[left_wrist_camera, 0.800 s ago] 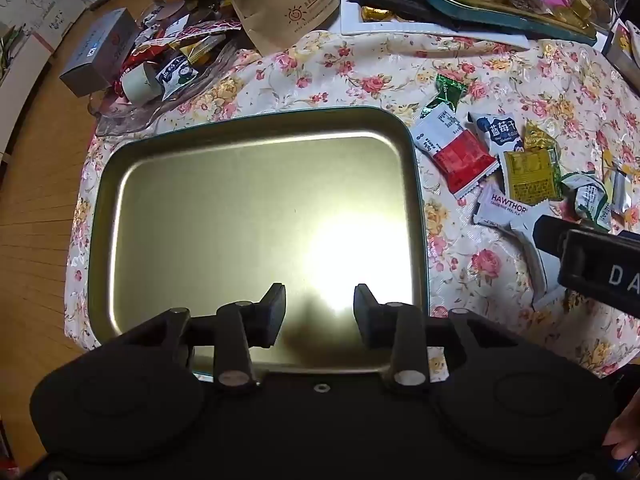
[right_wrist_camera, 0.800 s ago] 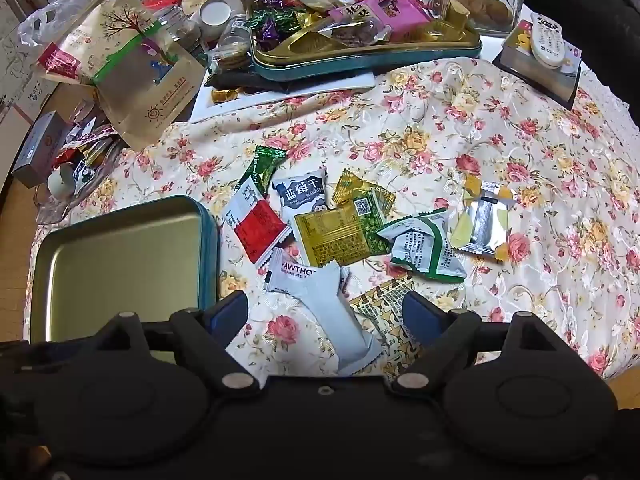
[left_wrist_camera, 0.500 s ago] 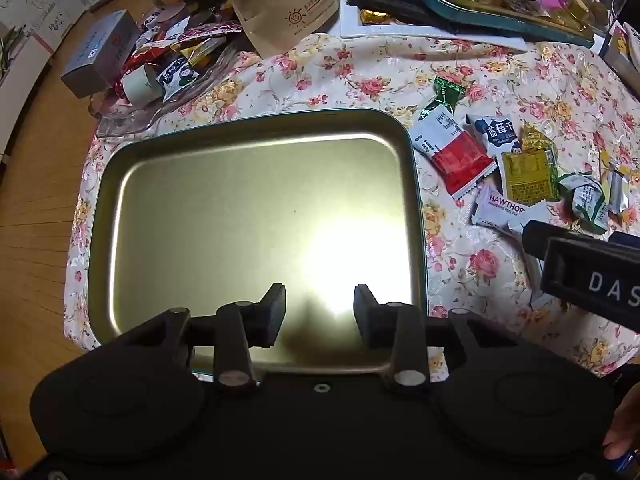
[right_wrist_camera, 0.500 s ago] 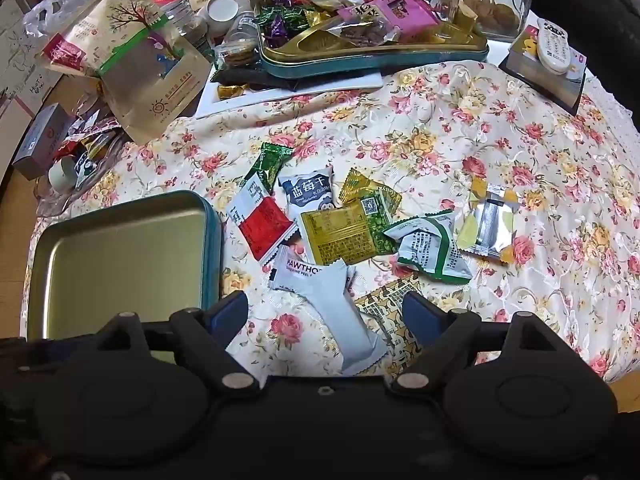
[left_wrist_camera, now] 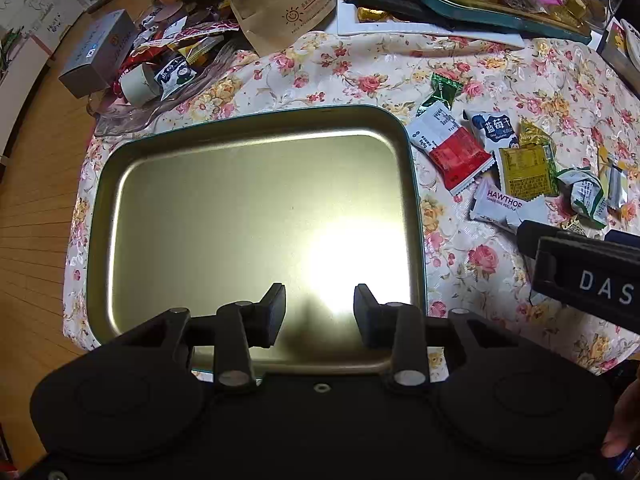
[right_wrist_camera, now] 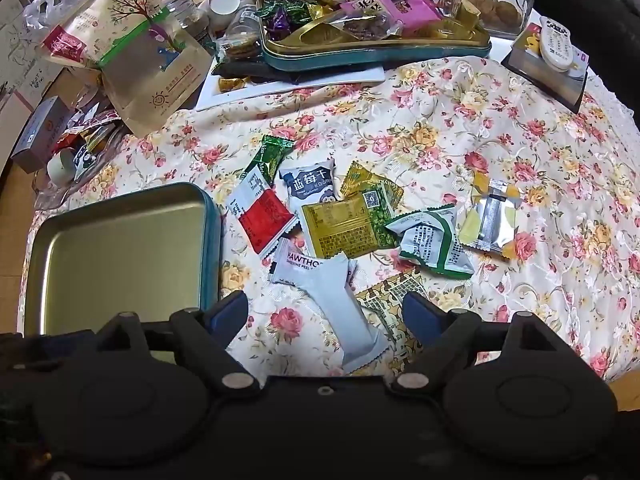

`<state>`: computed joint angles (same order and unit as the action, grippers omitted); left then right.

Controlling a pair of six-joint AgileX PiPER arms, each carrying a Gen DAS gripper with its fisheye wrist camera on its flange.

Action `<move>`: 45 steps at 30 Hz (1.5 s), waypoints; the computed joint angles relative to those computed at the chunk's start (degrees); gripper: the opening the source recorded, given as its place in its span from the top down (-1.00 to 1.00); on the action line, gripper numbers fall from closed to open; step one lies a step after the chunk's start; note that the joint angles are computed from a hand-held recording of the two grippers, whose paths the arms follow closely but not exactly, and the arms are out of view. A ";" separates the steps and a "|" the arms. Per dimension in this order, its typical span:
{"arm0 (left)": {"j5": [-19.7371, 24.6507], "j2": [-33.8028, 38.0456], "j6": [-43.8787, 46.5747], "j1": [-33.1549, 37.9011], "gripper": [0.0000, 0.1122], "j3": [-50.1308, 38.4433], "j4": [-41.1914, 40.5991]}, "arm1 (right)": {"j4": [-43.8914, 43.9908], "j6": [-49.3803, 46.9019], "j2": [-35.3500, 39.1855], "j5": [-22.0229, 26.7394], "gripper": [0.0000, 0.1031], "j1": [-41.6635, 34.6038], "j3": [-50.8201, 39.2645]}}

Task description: Organize snacks

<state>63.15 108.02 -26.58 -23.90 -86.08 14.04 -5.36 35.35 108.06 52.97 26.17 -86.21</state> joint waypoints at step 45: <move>1.27 0.92 0.08 -0.08 0.21 -1.10 -1.34 | -0.50 -0.54 0.06 0.15 -0.72 0.58 0.64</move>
